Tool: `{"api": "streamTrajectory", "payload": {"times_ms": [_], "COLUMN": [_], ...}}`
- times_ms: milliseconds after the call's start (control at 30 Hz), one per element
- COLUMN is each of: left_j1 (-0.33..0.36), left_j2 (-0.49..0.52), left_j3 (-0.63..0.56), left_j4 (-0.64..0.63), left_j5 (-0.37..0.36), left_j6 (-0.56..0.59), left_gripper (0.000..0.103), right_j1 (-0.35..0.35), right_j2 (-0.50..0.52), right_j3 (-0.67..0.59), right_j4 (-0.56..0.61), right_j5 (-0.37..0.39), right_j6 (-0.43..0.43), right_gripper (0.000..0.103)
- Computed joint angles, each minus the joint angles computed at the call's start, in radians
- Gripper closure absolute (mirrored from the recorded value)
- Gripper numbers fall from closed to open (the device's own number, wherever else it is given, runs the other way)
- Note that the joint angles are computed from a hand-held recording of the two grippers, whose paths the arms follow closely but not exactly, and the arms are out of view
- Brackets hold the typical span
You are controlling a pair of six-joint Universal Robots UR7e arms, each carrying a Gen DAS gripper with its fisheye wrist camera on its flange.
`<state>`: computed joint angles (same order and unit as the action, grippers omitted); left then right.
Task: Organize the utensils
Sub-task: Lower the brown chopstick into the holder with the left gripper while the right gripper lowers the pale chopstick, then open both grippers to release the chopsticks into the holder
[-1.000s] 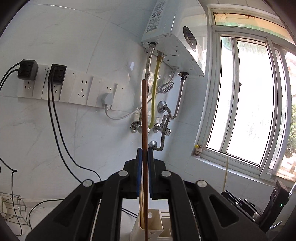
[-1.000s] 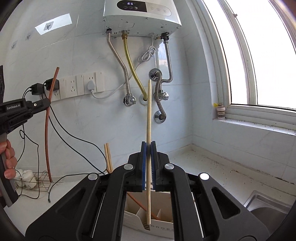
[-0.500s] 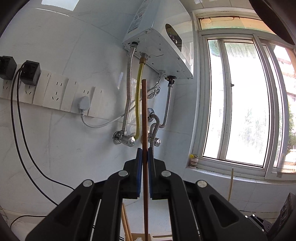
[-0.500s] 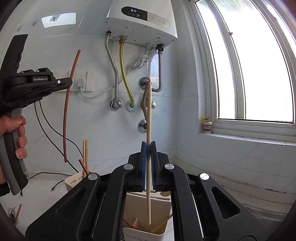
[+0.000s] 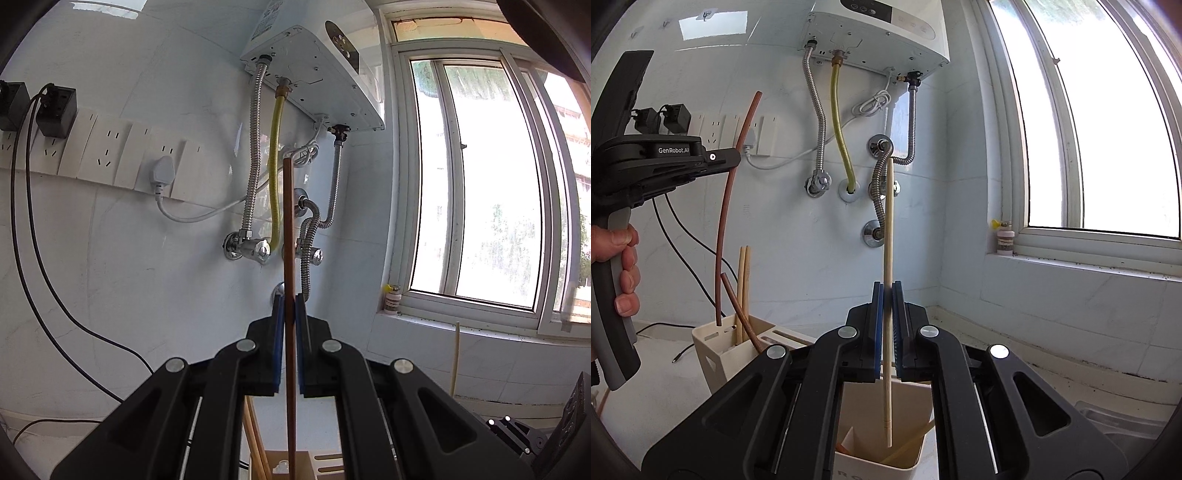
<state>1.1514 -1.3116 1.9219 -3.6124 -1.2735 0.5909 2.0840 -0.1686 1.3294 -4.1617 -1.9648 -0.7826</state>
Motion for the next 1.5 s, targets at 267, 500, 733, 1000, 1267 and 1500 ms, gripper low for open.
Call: {"api": "streamTrajectory", "payload": {"times_ms": [267, 500, 733, 1000, 1267, 1500], "left_j1": [0.027, 0.033, 0.027, 0.009, -0.030, -0.083], "left_j2": [0.011, -0.001, -0.025, -0.078, -0.186, -0.299], "left_j3": [0.011, 0.023, 0.045, 0.058, 0.075, 0.124], "left_j4": [0.013, 0.061, 0.049, 0.093, 0.240, 0.301], "left_j5": [-0.003, 0.011, 0.014, 0.041, 0.087, 0.201], "left_j6": [0.006, 0.019, 0.031, 0.006, -0.072, -0.065], "left_gripper": [0.097, 0.074, 0.051, 0.028, 0.008, 0.005], "right_j1": [-0.011, -0.013, -0.004, 0.012, 0.041, 0.072], "right_j2": [0.007, -0.005, 0.000, -0.023, -0.098, -0.143], "right_j3": [0.002, 0.024, 0.029, 0.053, 0.106, 0.127], "right_j4": [0.007, 0.027, -0.006, -0.049, -0.009, 0.060], "right_j5": [-0.025, -0.035, -0.069, -0.113, -0.188, -0.263], "right_j6": [0.018, 0.055, 0.060, 0.062, 0.128, 0.192], "right_gripper": [0.098, 0.090, 0.070, 0.049, 0.023, 0.008]}}
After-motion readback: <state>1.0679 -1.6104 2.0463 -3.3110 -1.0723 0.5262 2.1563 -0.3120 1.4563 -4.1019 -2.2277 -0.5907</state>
